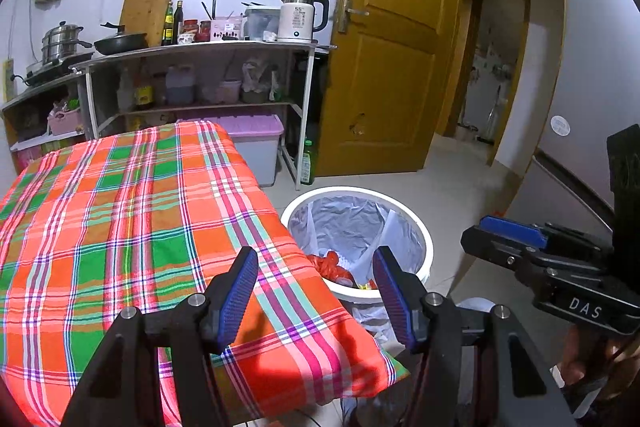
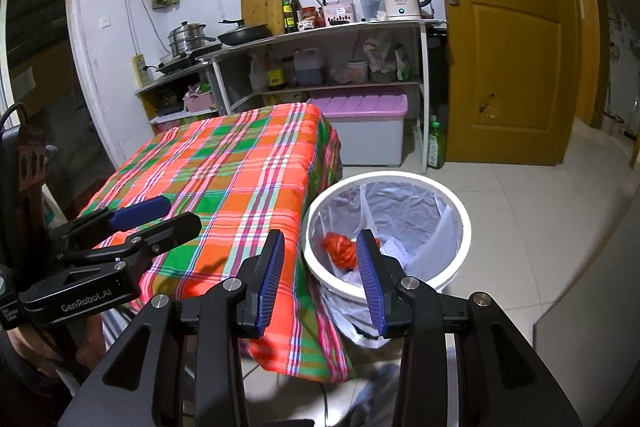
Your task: Collect trash
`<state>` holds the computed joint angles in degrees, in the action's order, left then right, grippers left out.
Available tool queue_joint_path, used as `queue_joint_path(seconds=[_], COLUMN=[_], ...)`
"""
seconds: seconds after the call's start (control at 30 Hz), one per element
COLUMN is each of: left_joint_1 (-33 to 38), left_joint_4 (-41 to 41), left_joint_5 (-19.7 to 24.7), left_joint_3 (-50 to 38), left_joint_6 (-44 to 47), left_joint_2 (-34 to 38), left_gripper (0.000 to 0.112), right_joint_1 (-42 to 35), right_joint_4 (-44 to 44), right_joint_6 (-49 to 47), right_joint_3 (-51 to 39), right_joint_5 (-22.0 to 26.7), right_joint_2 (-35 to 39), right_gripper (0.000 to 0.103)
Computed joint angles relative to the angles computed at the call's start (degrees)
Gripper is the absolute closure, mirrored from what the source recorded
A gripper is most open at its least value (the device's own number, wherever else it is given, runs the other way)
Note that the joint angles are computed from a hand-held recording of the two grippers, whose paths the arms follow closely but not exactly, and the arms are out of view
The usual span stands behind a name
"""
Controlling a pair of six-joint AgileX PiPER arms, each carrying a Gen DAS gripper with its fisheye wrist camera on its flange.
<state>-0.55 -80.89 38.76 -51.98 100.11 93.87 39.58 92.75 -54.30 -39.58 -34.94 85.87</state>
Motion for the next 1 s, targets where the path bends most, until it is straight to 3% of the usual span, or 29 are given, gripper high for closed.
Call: queue_joint_path(seconds=[1.0], left_joint_1=[0.27], left_joint_4=[1.11], left_joint_5=[-0.31], left_joint_3=[-0.96], left_joint_6=[-0.43], left_joint_2=[1.26], left_gripper=[0.053], right_joint_1=[-0.27], right_joint_4=[-0.35], right_joint_6=[0.57], right_joint_3=[0.03], right_joint_5=[0.58], right_joint_2=[0.6], right_gripper=[0.064])
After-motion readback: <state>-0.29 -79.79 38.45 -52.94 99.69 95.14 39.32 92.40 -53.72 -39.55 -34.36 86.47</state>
